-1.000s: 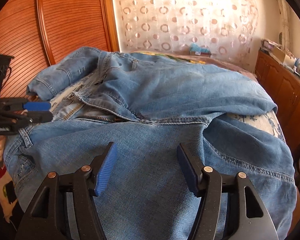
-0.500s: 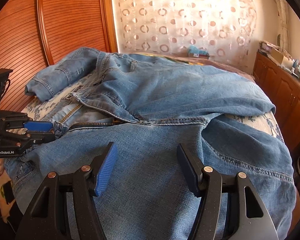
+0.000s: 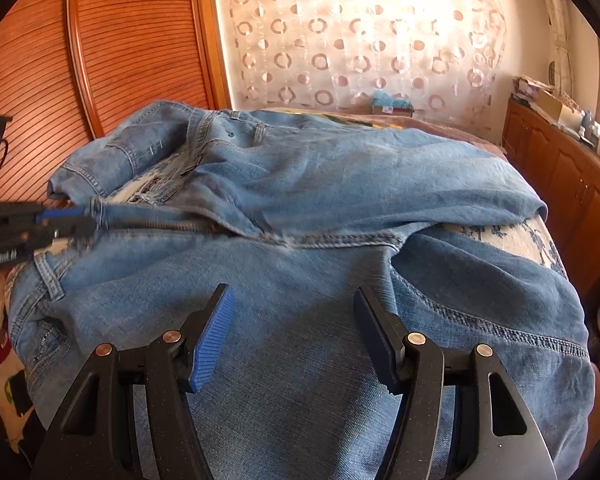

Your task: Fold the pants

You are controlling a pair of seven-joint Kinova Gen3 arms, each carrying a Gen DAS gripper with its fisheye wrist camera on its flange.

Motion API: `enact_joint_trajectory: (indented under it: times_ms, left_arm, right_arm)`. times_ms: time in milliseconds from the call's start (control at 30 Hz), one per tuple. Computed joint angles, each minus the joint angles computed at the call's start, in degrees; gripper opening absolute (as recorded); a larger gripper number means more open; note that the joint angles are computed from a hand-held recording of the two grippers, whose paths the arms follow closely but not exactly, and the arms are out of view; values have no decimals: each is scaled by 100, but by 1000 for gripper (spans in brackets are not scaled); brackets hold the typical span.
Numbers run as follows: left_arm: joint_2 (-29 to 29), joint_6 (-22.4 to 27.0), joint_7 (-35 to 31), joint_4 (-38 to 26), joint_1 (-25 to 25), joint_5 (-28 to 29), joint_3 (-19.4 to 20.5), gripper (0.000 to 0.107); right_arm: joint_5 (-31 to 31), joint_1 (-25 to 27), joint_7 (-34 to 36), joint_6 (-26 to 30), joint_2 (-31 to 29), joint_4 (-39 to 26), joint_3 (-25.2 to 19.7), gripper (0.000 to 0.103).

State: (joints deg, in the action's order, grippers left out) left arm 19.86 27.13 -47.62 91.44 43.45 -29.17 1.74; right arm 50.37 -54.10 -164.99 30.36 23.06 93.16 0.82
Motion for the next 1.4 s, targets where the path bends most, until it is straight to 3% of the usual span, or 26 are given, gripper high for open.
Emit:
enact_joint_trajectory:
  times_ms: [233, 367, 567, 800, 1000, 1100, 1300, 1400]
  left_arm:
    - [242, 209, 205, -350, 49, -283, -224, 11]
    - [189, 96, 113, -273, -241, -42, -134, 11]
    - [493, 405, -164, -440, -353, 223, -22, 13]
    - [528, 399, 60, -360, -103, 86, -236, 19]
    - [305, 212, 155, -147, -154, 78, -265, 27]
    - [216, 183, 363, -141, -77, -142, -365, 44]
    - [343, 286, -54, -488, -383, 75, -94, 52]
    - [480, 279, -365, -690, -590, 410, 81, 66]
  right_arm:
    - [53, 0, -79, -20, -19, 42, 4, 64]
    - [35, 18, -74, -50, -35, 83, -6, 64]
    - [83, 36, -159, -121, -69, 156, 1, 64]
    - [6, 67, -73, -113, -57, 122, -18, 64]
    - [-45, 86, -19, -112, -47, 103, -30, 64]
    - [-93, 93, 27, -127, -37, 99, -26, 64]
    - [-98, 47, 10, -116, -26, 90, 15, 64]
    - [-81, 32, -8, -116, -29, 94, 31, 64]
